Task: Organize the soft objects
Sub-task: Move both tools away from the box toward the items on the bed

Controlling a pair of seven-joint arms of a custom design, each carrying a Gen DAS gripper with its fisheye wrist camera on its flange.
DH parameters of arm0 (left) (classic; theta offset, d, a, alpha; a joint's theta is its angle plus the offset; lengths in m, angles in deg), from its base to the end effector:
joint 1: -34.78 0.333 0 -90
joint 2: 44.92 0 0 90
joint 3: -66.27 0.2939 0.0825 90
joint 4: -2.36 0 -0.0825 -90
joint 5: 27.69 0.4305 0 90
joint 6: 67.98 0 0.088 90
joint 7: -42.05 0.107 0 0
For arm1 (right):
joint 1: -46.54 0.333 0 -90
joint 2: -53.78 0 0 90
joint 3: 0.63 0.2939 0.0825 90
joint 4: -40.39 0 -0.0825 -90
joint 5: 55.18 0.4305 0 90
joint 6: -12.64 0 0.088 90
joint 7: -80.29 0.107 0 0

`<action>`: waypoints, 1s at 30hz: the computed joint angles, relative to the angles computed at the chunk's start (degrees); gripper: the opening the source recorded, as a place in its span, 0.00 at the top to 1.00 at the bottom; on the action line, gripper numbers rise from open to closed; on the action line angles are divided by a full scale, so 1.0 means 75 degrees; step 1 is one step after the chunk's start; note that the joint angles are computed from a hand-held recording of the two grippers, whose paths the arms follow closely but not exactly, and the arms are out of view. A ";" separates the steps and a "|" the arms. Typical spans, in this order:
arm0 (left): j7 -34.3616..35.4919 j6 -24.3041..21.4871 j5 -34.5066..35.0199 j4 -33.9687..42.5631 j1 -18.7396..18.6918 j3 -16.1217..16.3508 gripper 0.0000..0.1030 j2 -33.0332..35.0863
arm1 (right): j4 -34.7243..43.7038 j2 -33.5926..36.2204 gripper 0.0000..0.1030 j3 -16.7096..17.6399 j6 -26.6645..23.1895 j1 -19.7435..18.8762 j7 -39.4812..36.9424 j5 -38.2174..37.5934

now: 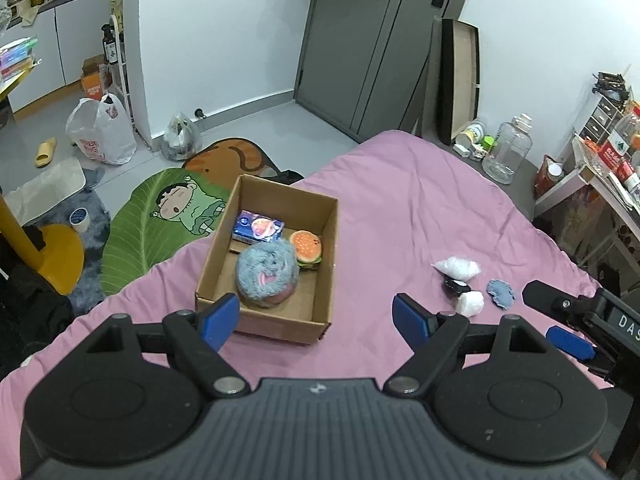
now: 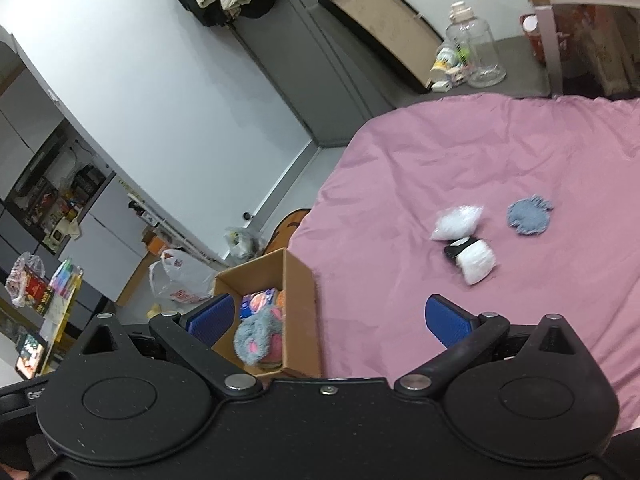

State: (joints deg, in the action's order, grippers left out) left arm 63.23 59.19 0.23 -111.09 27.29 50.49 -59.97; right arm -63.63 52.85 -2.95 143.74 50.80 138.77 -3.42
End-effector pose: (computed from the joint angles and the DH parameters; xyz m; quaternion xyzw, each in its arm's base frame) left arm 0.5269 -0.2255 0.6042 -0.8266 0.4442 -0.2366 0.2519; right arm 0.6447 0.0396 0.5664 -0.6745 0.5886 0.0076 0.4456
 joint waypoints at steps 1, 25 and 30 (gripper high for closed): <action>-0.0005 -0.0004 0.0011 0.0017 -0.0011 -0.0016 0.20 -0.0004 | 0.0010 0.0019 0.00 -0.0014 0.0026 -0.0015 -0.0043 0.0005; 0.0025 0.0162 0.0433 0.0916 -0.0409 -0.0031 0.20 0.1069 | 0.0026 0.0311 0.00 -0.0071 0.0782 -0.0282 -0.0196 -0.0811; 0.0006 0.0220 0.0466 0.1241 -0.0560 0.0086 0.20 0.1537 | 0.0120 0.0503 0.00 -0.0054 0.1017 -0.0407 -0.0033 -0.0875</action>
State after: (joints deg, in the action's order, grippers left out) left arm 63.27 60.85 3.72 -101.78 23.09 51.14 -48.44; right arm -62.73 56.63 -3.35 151.37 47.75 138.52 -9.98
